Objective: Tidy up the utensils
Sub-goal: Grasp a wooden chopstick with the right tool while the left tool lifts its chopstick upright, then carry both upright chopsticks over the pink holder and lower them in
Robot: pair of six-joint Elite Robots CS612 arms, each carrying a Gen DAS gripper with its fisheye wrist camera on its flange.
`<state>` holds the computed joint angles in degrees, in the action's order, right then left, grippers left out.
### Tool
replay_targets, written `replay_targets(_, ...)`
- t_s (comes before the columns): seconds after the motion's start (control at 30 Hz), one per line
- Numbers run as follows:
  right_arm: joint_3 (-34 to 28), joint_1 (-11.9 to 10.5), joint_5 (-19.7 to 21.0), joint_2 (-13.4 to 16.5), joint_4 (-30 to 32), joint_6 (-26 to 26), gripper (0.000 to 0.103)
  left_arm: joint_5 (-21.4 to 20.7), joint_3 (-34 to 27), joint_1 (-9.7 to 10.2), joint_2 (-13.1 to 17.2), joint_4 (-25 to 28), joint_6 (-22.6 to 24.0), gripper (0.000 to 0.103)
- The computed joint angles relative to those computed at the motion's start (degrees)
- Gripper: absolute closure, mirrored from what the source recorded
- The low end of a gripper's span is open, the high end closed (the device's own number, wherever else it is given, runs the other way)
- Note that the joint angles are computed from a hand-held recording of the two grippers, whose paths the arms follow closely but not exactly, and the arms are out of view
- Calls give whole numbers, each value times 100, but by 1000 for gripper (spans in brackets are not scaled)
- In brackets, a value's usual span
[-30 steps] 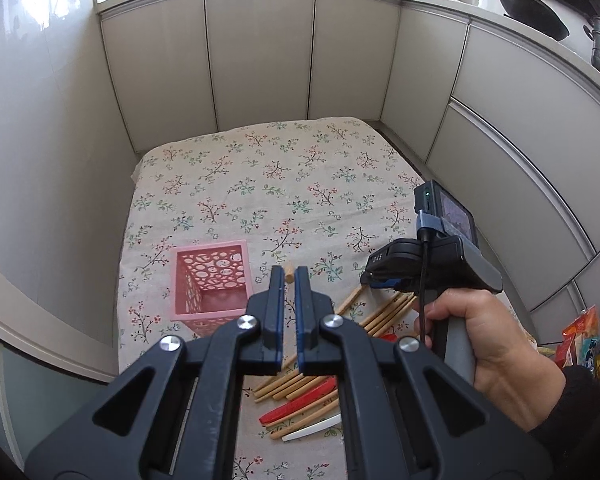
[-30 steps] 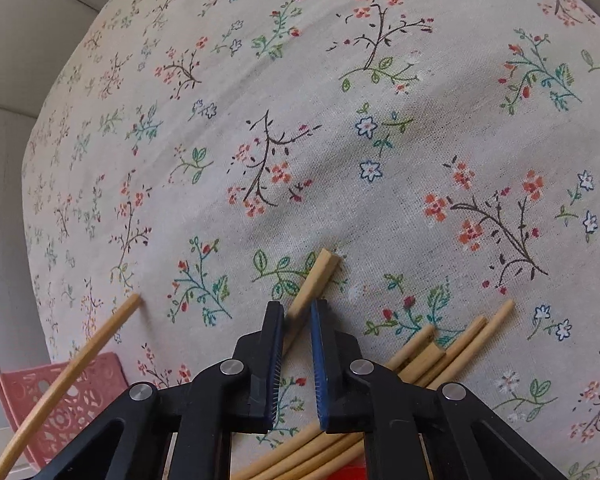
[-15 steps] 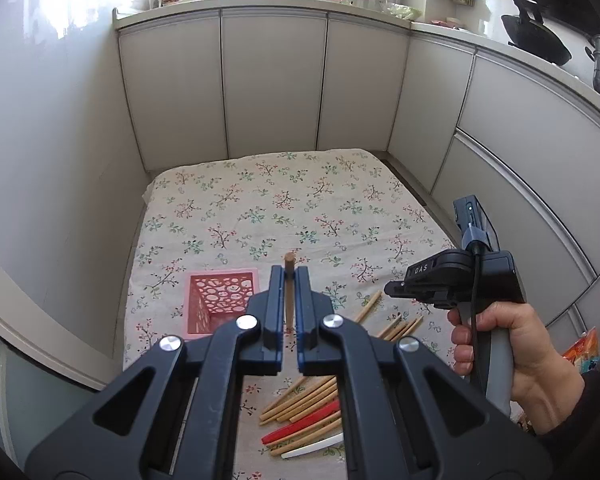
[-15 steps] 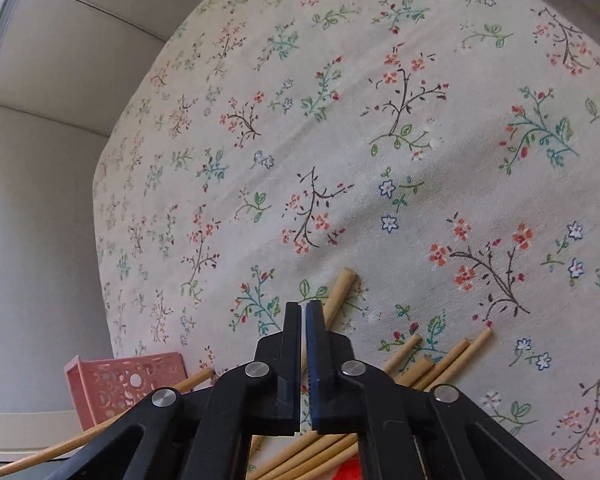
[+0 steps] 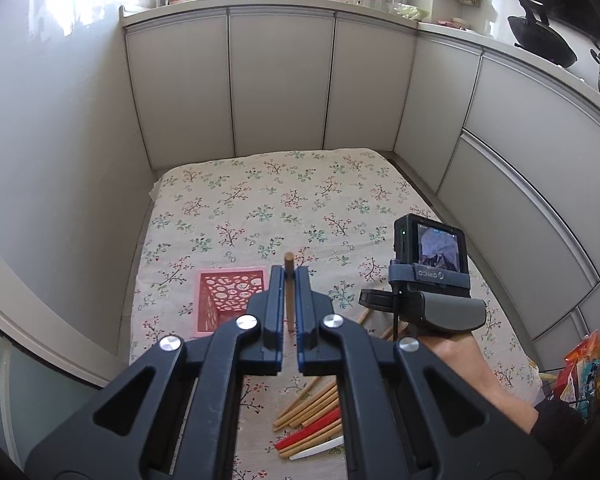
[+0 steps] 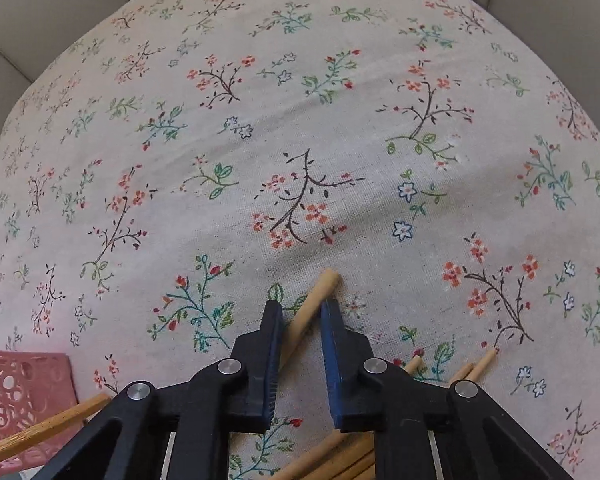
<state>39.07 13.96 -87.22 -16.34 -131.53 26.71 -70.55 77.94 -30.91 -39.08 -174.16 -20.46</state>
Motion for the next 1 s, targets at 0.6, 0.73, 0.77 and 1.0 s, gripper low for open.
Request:
replay_targets(0.6, 2150, -229, 1133, -1322, -2974, -319, 95, 334, 343, -132, -259, -922, 212, 98)
replay_targets(0.73, 2575, -281, 1314, -1580, -3672, -336, 95, 462, 433, -145, -340, -1212, 235, 98)
replay_targets(0.77, 2657, -286, 1338, -1631, -3845, -331, 95, 495, 459, -150, -359, -1290, 237, 98)
replay_targets(1.0, 2947, -269, 1456, -1862, -4929, -317, 96, 1059, 599, -170, -464, -1894, 326, 98)
